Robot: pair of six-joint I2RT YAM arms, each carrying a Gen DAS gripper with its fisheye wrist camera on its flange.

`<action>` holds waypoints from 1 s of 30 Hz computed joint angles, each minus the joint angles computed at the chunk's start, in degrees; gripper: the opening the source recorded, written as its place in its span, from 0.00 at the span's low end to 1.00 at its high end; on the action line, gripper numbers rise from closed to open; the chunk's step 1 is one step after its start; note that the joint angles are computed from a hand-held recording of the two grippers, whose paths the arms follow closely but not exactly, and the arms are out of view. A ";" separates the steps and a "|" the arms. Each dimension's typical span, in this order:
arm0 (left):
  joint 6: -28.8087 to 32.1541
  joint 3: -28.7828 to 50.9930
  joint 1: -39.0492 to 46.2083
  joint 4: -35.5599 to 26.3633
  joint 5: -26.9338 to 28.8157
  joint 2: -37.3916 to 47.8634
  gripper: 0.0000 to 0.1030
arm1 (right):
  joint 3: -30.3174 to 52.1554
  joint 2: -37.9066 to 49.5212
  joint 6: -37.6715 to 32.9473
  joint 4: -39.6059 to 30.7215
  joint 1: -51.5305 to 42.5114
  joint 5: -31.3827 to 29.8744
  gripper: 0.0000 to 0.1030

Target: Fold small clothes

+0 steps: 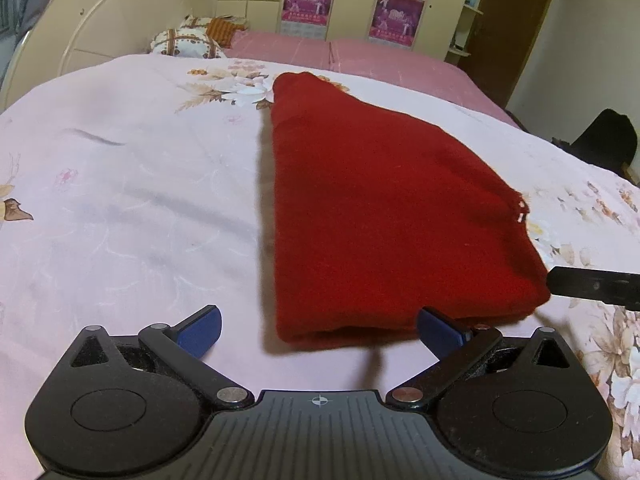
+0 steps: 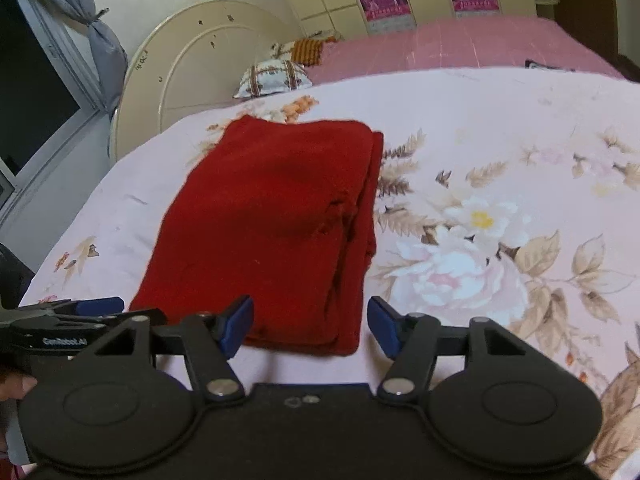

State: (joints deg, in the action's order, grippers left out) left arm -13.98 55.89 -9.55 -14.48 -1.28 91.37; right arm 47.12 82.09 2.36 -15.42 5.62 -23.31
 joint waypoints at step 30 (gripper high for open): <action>-22.12 -1.03 -36.95 -27.17 -29.37 -36.55 1.00 | -0.88 -48.53 -4.48 -36.96 -5.54 4.04 0.82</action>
